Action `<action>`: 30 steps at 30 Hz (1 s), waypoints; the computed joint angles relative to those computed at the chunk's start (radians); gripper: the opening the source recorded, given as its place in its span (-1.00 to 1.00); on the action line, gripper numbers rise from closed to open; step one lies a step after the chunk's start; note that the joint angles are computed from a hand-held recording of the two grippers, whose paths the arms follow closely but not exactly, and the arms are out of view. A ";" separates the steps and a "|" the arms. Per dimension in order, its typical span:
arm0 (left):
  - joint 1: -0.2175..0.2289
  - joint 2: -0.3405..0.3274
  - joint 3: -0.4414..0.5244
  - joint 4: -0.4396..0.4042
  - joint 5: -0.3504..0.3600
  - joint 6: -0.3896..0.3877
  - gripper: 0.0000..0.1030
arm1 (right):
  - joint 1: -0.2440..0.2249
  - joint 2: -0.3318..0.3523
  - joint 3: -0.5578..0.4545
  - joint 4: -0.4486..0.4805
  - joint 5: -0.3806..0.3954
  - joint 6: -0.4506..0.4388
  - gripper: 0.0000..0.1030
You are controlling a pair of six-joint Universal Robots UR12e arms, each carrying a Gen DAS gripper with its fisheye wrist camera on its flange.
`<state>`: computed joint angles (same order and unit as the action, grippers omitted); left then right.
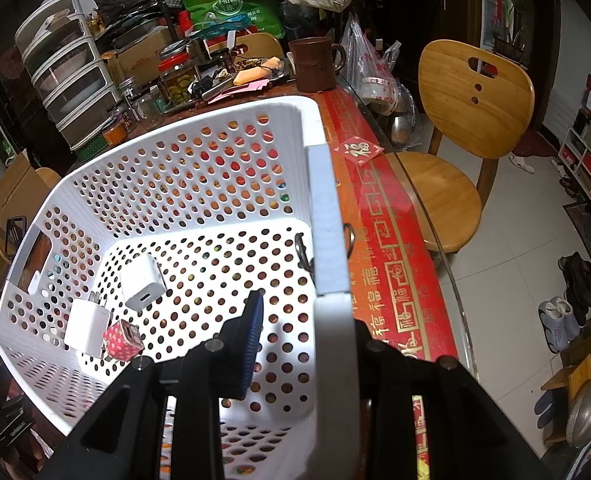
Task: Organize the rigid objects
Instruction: 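Grasp the white square charger with the left gripper and lift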
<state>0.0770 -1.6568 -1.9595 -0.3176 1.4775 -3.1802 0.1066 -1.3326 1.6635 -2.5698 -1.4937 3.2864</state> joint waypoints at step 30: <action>0.027 0.003 -0.014 0.025 0.009 0.034 -0.13 | -0.003 0.000 0.000 -0.001 0.001 -0.006 -0.39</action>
<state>0.1045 -1.6539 -1.9734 -0.2923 1.4866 -3.1457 0.1033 -1.3329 1.6636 -2.5709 -1.4927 3.2808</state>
